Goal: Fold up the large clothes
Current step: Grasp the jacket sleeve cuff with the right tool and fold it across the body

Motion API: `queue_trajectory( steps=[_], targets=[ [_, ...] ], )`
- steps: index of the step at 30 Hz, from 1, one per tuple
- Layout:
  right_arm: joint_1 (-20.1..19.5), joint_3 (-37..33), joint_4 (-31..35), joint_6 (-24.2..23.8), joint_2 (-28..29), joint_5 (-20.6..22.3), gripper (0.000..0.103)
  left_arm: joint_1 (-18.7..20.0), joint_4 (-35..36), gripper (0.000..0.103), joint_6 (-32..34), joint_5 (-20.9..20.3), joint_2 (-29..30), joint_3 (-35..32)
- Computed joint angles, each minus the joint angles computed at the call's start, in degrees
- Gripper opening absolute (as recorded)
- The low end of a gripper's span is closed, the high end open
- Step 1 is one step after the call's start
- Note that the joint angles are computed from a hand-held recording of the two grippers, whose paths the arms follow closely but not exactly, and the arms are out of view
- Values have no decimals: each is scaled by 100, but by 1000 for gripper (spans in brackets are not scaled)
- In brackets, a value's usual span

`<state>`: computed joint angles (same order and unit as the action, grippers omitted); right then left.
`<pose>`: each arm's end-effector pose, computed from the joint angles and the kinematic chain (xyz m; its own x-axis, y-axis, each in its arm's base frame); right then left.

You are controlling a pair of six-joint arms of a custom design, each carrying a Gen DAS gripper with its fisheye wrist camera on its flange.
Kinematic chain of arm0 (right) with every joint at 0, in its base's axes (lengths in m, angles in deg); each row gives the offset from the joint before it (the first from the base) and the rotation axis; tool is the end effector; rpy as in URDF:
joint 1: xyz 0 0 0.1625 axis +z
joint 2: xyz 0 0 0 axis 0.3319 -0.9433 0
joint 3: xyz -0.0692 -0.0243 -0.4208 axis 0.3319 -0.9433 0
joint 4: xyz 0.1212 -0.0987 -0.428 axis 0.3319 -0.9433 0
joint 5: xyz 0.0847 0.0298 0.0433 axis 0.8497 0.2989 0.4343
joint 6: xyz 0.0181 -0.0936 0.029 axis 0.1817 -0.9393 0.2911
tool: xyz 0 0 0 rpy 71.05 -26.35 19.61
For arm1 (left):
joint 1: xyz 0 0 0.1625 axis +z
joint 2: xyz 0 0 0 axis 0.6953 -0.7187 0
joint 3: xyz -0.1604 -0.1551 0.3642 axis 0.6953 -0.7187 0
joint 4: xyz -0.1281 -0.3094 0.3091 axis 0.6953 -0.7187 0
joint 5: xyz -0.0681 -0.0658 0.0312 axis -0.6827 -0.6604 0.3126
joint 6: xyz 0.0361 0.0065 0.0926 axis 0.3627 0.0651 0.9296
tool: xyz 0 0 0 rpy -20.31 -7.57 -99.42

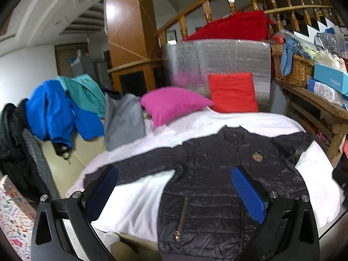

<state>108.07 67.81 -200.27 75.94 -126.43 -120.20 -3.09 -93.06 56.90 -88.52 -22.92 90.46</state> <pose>0.4900 -0.5442 0.2195 -0.7789 -0.0315 0.6263 -0.5609 0.4818 -0.6733 -0.2646 -0.5358 0.4751 -0.5922 -0.2762 -0.7570 0.5882 0.4939 -0.6404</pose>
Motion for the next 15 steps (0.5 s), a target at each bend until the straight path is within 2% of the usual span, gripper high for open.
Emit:
queue_trajectory(
  steps=[3,5,9,11,12,15],
  targets=[
    [-343,108,-89,98,-203,74,103,433,1278,103,-944,-458,28,-200],
    [-613,178,-23,287,-374,224,103,750,1704,103,-1242,-602,168,-330],
    [-1399,158,352,663,-719,875,103,1422,2440,103,-1711,-573,577,-640],
    [-1756,-58,780,962,-769,1182,103,1665,2912,103,-2080,-644,712,-795],
    [-1981,-254,1074,1284,-757,1457,103,1800,3187,103,-2288,-752,794,-916],
    [-2442,-831,1459,1750,-566,2228,103,2082,3634,103,-2606,-998,1040,-1215]
  ],
)
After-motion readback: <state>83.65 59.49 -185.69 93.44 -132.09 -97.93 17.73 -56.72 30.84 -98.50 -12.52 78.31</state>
